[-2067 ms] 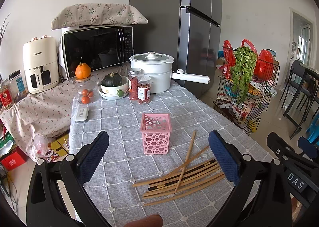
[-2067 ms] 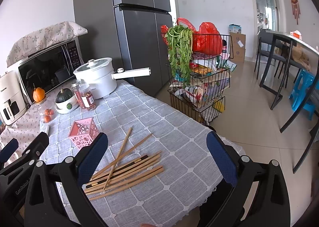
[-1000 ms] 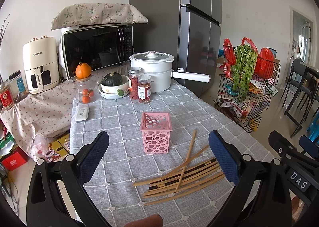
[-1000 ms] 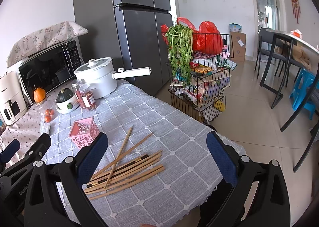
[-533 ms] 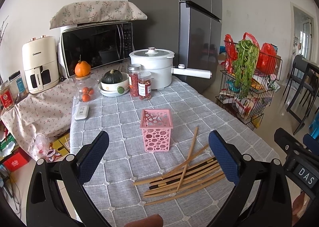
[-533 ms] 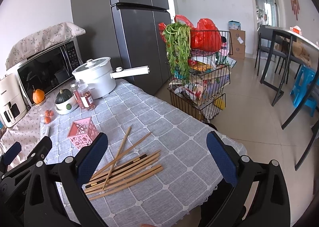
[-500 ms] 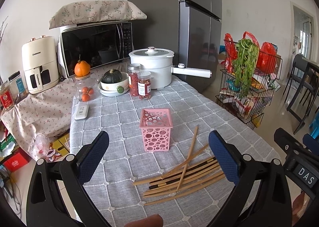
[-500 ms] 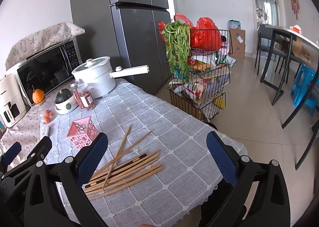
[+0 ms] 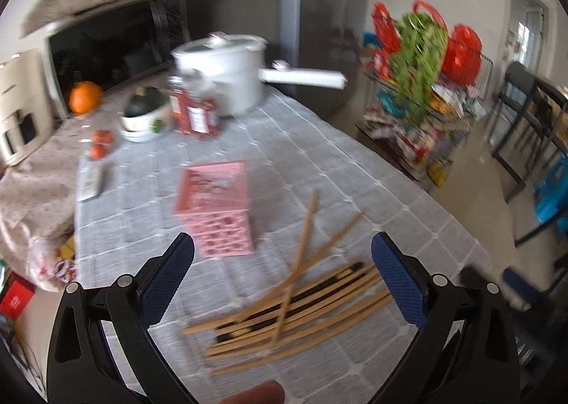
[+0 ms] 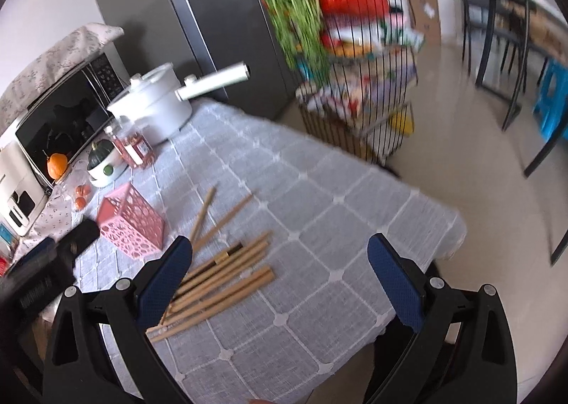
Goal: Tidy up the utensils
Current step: 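Lower the left tool onto the chopstick pile while the right tool lowers beside it, then close the left tool on one chopstick while the right tool grasps another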
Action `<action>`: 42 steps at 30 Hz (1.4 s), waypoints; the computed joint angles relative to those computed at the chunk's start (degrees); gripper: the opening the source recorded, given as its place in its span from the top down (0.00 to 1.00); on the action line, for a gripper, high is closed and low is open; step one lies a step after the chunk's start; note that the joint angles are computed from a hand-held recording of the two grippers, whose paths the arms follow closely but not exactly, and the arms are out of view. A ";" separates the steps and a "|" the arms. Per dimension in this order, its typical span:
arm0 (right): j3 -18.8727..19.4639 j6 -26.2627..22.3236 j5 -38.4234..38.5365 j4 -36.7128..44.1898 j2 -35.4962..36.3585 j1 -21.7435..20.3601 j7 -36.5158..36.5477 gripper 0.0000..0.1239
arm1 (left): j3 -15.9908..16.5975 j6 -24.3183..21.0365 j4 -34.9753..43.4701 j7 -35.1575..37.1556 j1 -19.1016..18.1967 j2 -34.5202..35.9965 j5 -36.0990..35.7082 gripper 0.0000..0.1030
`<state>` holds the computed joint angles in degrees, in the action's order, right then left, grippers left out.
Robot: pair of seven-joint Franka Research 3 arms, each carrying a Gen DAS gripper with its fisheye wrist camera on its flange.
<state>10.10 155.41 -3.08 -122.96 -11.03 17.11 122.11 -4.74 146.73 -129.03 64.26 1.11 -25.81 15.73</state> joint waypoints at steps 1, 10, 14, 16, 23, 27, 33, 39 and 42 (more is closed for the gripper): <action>-1.23 -0.54 3.46 0.12 0.69 1.06 -2.81 0.22 | 0.25 -0.98 2.31 1.69 -0.84 2.36 -0.66 0.07; -3.54 -7.22 13.00 3.16 5.68 2.05 -11.15 0.22 | 1.36 -19.24 29.56 15.29 -2.91 26.97 -18.04 0.07; -3.73 -7.83 12.73 3.44 6.64 1.75 -11.56 0.22 | -0.10 -27.98 39.84 12.66 -0.31 36.65 -17.81 0.19; -3.99 -7.03 14.49 3.07 7.02 1.72 -11.92 0.22 | -0.58 -31.01 43.32 12.21 0.51 40.03 -16.65 0.34; -4.51 -5.90 16.35 3.22 7.67 1.09 -10.75 0.22 | -0.95 -33.57 46.88 8.49 1.73 45.18 -12.71 0.50; -4.89 -7.43 16.07 6.38 9.47 0.57 -9.32 0.24 | -1.19 -32.01 44.55 8.59 1.65 43.37 -10.46 0.91; -5.59 -17.32 20.30 18.85 17.30 0.03 -10.38 0.43 | -1.41 -26.42 34.91 10.92 3.04 34.99 -12.99 0.94; -5.46 -31.53 19.76 39.11 30.09 1.32 -7.61 0.59 | 0.08 -17.91 20.90 17.33 2.37 18.30 -17.34 0.94; -6.10 -39.55 15.54 51.96 38.08 3.76 -4.43 0.61 | 2.32 -14.85 14.82 19.36 1.62 9.70 -19.71 0.94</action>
